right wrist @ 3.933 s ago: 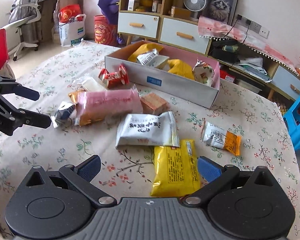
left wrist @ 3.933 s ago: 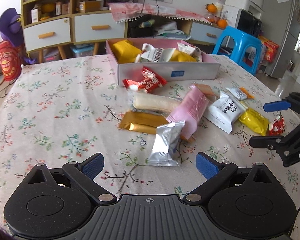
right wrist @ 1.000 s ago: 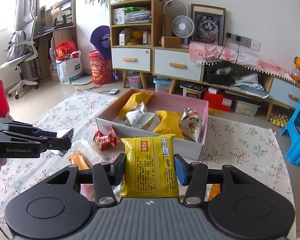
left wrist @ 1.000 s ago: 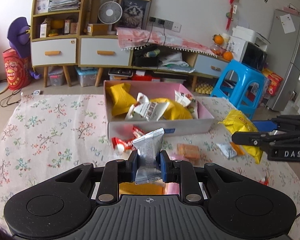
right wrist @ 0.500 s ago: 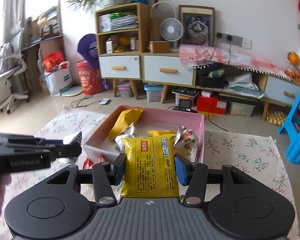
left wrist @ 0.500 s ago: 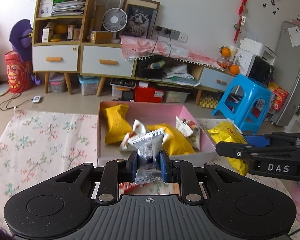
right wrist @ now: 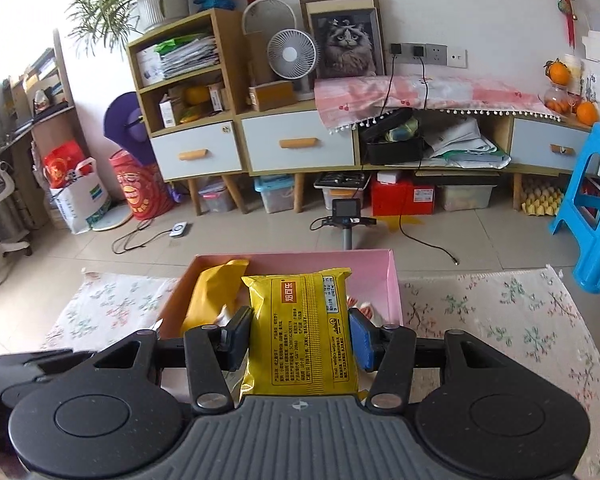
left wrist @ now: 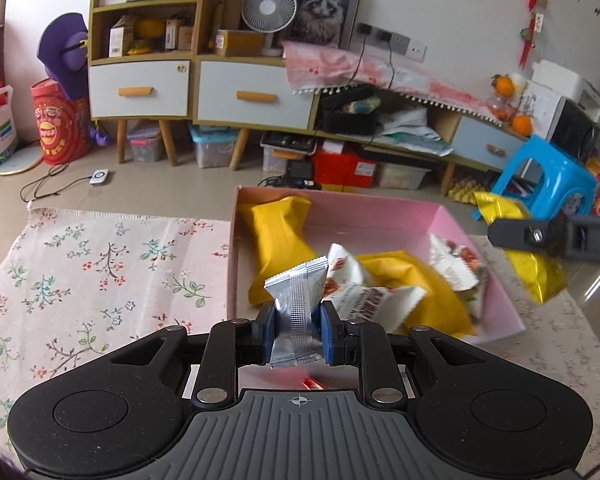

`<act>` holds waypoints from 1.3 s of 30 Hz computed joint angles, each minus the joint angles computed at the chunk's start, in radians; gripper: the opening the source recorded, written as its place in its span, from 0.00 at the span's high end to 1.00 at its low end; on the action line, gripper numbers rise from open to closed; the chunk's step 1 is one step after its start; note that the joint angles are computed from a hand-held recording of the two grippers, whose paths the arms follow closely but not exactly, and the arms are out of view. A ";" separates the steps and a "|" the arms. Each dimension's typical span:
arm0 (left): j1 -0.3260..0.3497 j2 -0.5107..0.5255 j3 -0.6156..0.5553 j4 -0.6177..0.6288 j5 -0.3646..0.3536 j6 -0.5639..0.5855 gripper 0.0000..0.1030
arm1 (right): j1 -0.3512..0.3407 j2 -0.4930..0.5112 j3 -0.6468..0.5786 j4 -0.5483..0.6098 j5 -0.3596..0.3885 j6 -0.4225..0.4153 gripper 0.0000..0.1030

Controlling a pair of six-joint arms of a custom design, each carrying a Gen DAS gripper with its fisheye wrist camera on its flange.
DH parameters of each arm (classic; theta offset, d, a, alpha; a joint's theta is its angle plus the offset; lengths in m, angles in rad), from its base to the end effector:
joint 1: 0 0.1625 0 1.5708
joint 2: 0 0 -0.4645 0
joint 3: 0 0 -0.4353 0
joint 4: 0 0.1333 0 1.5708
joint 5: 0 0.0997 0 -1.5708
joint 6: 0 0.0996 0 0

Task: Organize snacks
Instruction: 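Carry the silver packet and yellow packet into the pink box, open both tools, then withdraw both tools from the box back over the table snacks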

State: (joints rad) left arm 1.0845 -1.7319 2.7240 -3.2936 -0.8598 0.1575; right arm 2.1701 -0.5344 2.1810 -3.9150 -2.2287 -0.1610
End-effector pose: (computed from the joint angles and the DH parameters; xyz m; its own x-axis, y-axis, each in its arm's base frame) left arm 0.0406 -0.3475 0.2669 -0.8080 0.0727 -0.5847 0.4807 0.6551 -0.5829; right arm 0.3383 -0.3669 -0.0313 -0.7943 -0.2219 0.5655 -0.5670 0.6051 -0.5590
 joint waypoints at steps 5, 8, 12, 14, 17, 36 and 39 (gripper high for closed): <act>0.048 0.073 -0.029 -0.054 -0.023 0.054 0.80 | -0.029 0.038 -0.064 0.012 -0.004 -0.016 0.62; 0.072 0.114 -0.042 -0.091 -0.033 0.082 0.80 | -0.042 0.057 -0.099 0.036 -0.003 -0.013 0.62; 0.107 0.151 -0.061 -0.115 -0.057 0.096 0.80 | -0.047 0.080 -0.135 0.058 -0.010 -0.019 0.62; 0.120 0.168 -0.066 -0.133 -0.062 0.112 0.80 | -0.048 0.090 -0.149 0.070 -0.012 -0.015 0.62; 0.120 0.183 -0.064 -0.168 -0.064 0.148 0.79 | -0.050 0.099 -0.163 0.087 -0.010 -0.016 0.62; 0.077 0.074 -0.036 -0.099 -0.101 0.144 0.27 | -0.030 0.050 -0.108 0.056 -0.035 -0.007 0.29; 0.047 0.024 -0.025 -0.047 -0.076 0.128 0.23 | -0.021 0.032 -0.085 0.047 -0.046 -0.007 0.27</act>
State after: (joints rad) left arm 1.1317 -1.7075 2.6992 -3.3406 -0.9359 0.2858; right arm 2.1491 -0.5020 2.0963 -3.8678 -2.2751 -0.1676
